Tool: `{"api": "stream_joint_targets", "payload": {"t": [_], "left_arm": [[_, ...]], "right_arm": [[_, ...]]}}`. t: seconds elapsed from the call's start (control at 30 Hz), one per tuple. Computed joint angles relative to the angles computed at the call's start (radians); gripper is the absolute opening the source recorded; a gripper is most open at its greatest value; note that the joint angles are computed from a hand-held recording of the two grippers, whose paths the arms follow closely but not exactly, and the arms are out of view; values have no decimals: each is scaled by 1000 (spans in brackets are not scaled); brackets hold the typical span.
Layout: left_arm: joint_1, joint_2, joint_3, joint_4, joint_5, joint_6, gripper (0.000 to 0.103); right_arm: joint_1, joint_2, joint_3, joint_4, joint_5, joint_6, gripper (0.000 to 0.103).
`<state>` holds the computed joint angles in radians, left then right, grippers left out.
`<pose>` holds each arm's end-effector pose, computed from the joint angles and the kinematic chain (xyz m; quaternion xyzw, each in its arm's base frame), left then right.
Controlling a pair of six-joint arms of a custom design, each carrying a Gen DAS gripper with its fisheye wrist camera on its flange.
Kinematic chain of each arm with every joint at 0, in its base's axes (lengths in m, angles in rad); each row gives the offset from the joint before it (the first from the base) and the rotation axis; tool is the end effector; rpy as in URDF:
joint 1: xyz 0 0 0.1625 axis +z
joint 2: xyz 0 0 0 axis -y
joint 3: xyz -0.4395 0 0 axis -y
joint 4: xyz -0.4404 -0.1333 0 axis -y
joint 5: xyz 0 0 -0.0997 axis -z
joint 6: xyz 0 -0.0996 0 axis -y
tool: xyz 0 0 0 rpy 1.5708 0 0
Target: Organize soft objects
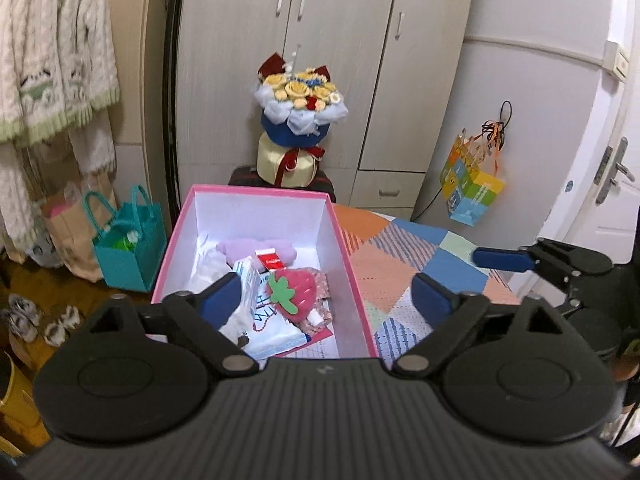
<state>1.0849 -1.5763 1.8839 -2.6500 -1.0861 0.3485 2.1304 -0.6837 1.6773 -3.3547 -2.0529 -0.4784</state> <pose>-0.0980 -0.5705 0.4750 0.2819 0.8589 -0.3797 0.1967 0.4528 -0.5588 0.0798 0.3648 -0.8238 0.3825 0.2050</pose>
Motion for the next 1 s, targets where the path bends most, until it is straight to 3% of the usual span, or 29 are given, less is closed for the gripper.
{"api": "stream_joint_targets", "payload": {"t": [0.07,0.13,0.2,0.23,0.33,0.47,0.57,0.67,0.73,0.83,1.0], "left_arm": [[-27,-13,22,-12,60,-2,102],[-64,-11,38,-13,167,-21,102],[-103,-6,50,6,293,-51,102],[-112,-8,53,18,311,-51,102],[-120,-36,67,48,262,-10,102],[-139,-79,114,22,241,-13,102],[-160,-95,175,-82,270,54,102],[-148,-117,212,-105,217,44,102],[-143,-122,238,-143,198,63,102],[-144,-105,264,-218,227,79,102],[-122,-88,245,-179,204,56,102]], "right_arm": [[7,-18,21,-8,-23,35,95],[17,-34,34,3,-62,81,99],[30,-40,45,-4,-122,114,102],[41,-40,44,-2,-166,139,102],[65,-51,57,-1,-250,202,102],[80,-98,115,-17,-234,252,102],[100,-98,148,-110,-254,209,102],[123,-65,152,-222,-320,141,102],[129,-66,167,-240,-324,142,102],[139,-57,174,-262,-346,150,102],[143,-49,177,-257,-402,178,102]]}}
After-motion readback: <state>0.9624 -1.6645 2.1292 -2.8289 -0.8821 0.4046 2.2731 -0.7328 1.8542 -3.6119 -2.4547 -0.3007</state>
